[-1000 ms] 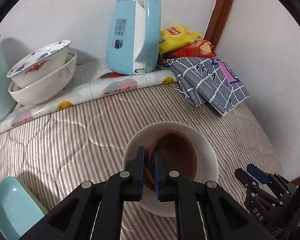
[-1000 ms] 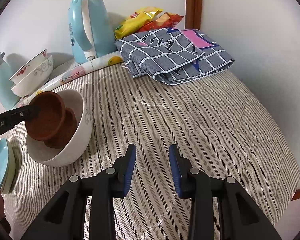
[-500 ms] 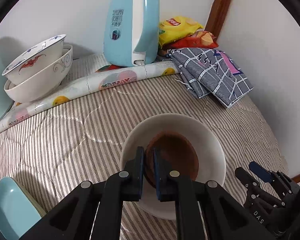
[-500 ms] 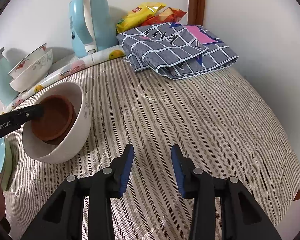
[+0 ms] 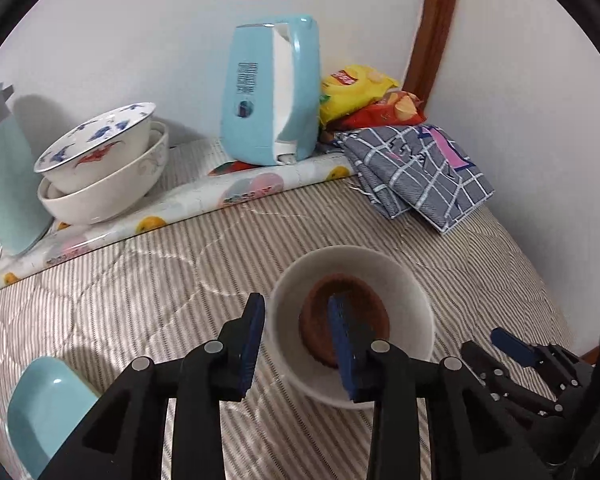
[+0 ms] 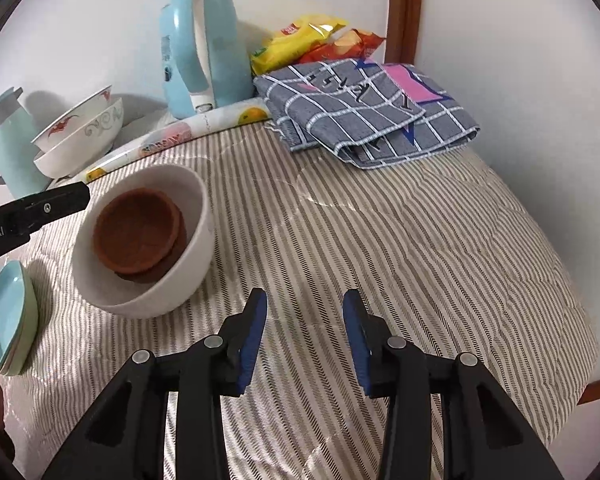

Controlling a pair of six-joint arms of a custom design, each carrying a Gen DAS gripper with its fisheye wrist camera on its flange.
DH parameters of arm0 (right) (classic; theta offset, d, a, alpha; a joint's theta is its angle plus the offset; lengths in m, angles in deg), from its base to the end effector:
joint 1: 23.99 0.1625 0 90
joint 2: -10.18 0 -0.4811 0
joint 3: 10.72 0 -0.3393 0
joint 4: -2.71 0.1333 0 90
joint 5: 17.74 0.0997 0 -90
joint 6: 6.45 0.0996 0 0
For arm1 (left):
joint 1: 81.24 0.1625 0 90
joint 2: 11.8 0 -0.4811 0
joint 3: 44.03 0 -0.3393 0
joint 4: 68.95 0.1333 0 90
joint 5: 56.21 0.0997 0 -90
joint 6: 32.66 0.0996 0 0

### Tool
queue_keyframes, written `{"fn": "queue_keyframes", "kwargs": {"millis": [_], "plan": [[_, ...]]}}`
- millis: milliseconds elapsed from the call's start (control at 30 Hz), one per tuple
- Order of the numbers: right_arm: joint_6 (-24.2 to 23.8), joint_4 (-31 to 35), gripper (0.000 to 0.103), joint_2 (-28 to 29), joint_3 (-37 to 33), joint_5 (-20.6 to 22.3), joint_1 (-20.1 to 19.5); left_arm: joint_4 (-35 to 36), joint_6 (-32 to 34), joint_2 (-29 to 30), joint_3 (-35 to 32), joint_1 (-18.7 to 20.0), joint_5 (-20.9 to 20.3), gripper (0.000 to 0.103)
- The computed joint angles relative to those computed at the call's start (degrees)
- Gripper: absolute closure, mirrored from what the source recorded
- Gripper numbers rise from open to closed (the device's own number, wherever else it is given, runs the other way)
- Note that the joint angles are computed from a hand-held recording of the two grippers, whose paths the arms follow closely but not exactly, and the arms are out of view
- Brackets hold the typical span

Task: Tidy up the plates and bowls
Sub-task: 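Move both grippers to the white bowl rim and close on it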

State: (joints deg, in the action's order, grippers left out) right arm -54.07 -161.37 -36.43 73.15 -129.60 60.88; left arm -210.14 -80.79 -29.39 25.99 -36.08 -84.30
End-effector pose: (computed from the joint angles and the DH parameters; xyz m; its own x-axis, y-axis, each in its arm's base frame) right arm 0.0300 -0.7414 0.2924 -0.6625 -0.3832 0.6436 -0.6198 0.7629 -0.1838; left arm -0.3820 -0.6978 -0.0101 -0.7388 -0.2973 -0.6048 0.2319 0.7305 -0.6423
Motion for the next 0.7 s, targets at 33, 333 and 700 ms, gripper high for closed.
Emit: {"fn": "queue_keyframes", "kwargs": {"millis": [33,333,700], "plan": [[-0.12,-0.25,0.063,-0.24,0.37,0.08,0.19,0.14,-0.89,-0.4,0.74,-0.04,0.24,0.072],[1.32,3.67,0.063,0.02,-1.62,0.8,1.57,4.52,-6.65,-2.95,3.59,0.38,-1.46,0.072],[1.19,1.86,0.063,0.95,-2.29,0.51,3.21,-1.76,-3.79,-3.54,5.77,0.5,-1.11,0.072]]}}
